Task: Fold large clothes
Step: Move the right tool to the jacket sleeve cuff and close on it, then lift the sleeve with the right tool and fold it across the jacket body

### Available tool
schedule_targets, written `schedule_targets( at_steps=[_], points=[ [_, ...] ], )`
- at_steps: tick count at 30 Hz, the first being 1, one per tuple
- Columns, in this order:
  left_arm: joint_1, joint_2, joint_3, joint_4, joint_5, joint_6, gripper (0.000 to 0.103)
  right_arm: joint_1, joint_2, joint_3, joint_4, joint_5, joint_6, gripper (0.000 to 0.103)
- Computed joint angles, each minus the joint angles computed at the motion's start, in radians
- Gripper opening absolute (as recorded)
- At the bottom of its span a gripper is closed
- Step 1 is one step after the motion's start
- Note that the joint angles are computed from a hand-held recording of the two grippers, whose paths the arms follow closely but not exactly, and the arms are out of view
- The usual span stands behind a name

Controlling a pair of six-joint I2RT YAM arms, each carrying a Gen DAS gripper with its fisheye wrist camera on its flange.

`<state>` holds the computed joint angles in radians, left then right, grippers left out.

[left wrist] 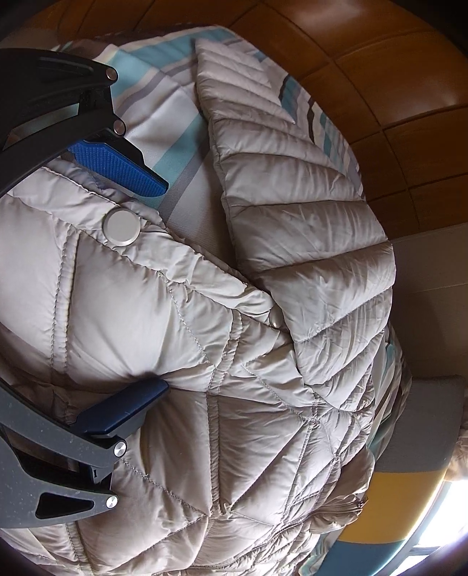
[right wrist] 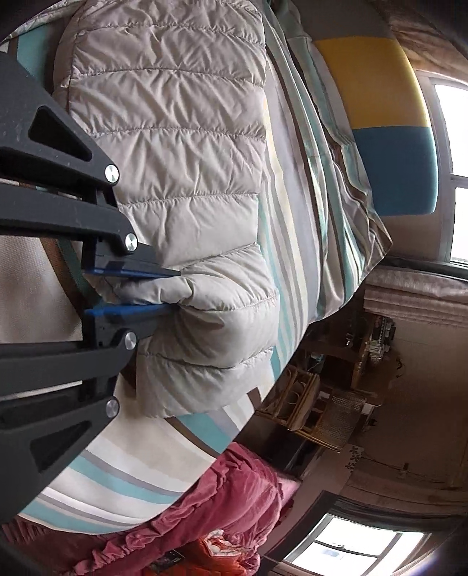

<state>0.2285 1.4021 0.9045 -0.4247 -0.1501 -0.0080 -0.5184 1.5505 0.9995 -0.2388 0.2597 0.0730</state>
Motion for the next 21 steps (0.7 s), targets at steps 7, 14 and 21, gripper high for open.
schedule_targets(
  at_steps=[7,14,21],
  points=[
    [-0.019,-0.014,-0.011,0.010,-0.041,0.002,0.100,0.204,-0.127,-0.091,0.090,0.096,-0.109,0.011],
    [-0.031,-0.018,-0.011,0.006,-0.046,-0.010,0.100,0.542,-0.189,-0.170,0.257,0.264,-0.325,0.011],
    [-0.012,-0.017,-0.018,0.015,-0.022,-0.006,0.100,0.795,-0.130,-0.182,0.383,0.334,-0.455,0.011]
  ],
)
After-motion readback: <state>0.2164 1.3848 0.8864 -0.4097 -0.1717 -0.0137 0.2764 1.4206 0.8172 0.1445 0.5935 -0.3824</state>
